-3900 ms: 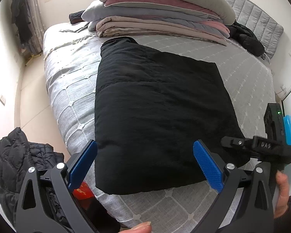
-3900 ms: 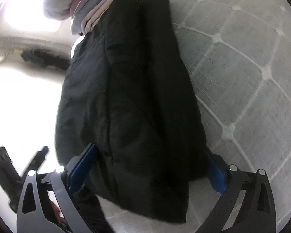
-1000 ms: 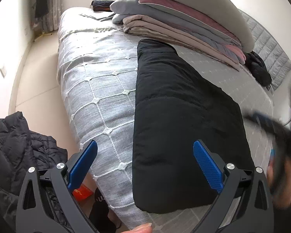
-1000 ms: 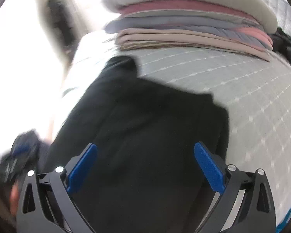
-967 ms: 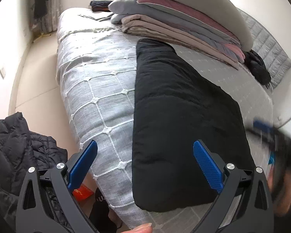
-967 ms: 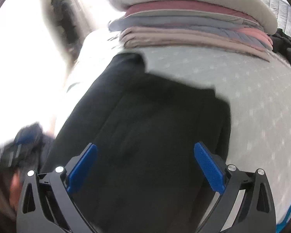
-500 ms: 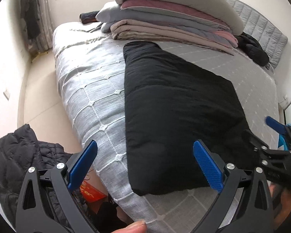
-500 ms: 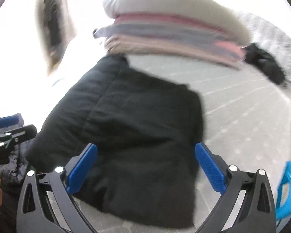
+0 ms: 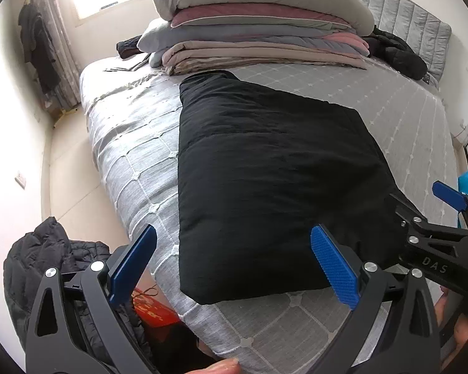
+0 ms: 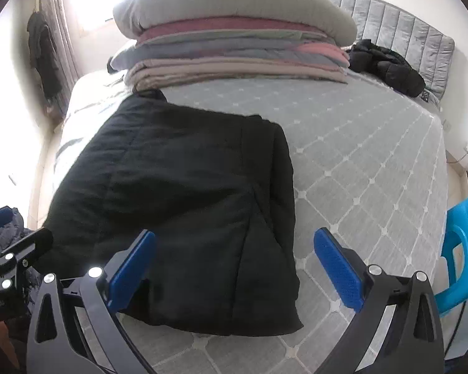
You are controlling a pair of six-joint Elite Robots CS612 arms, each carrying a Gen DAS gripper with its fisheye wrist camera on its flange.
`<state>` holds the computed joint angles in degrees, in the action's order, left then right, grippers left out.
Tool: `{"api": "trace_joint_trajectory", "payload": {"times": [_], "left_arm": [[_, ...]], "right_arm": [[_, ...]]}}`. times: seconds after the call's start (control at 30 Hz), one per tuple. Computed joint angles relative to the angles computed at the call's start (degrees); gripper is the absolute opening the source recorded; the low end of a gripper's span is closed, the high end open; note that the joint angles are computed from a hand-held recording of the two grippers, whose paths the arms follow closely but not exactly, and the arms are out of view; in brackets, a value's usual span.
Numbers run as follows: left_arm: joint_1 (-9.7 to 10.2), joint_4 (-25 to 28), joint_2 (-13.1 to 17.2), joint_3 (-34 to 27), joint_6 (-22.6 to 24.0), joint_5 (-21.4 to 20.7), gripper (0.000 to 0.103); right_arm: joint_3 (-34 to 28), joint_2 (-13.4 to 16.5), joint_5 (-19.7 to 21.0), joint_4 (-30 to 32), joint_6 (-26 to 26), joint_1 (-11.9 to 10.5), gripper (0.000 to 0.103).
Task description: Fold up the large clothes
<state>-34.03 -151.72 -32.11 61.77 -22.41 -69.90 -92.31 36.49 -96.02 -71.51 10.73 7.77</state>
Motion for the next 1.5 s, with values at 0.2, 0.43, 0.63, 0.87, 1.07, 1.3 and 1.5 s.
{"api": "trace_joint_trajectory", "payload": {"times": [0.2,0.43,0.63,0.87,1.07,1.3,1.5], "left_arm": [[-0.10,0.3,0.2,-0.3,0.0,0.2,0.095],[-0.17,0.6,0.2,-0.5,0.1,0.2,0.095],[-0.19,0.6,0.3,-0.6,0.1,0.2,0.095],[-0.19,0.6,0.3,-0.6,-0.1,0.2,0.095],[-0.11,0.8,0.3,-0.8,-1.0,-0.2,0.095],[-0.15,1.3,0.4,-1.1,-0.8,0.2,0.095],[-0.18,1.3,0.5,-1.2,-1.0,0.2,0.095]], "right_arm": [[0.7,-0.3,0.6,0.4,0.4,-0.2,0.097],[1.0,-0.5,1.3,0.9,-0.1,-0.3,0.097],[0.8,-0.6,1.7,1.1,-0.4,-0.3,0.097],[0.9,-0.7,1.8,1.2,-0.6,-0.2,0.097],[0.9,-0.7,2.0,1.3,-0.6,-0.2,0.097],[1.1,-0.9,2.1,1.6,-0.8,-0.2,0.097],[1.4,-1.1,2.4,1.8,-1.1,-0.3,0.097]]}}
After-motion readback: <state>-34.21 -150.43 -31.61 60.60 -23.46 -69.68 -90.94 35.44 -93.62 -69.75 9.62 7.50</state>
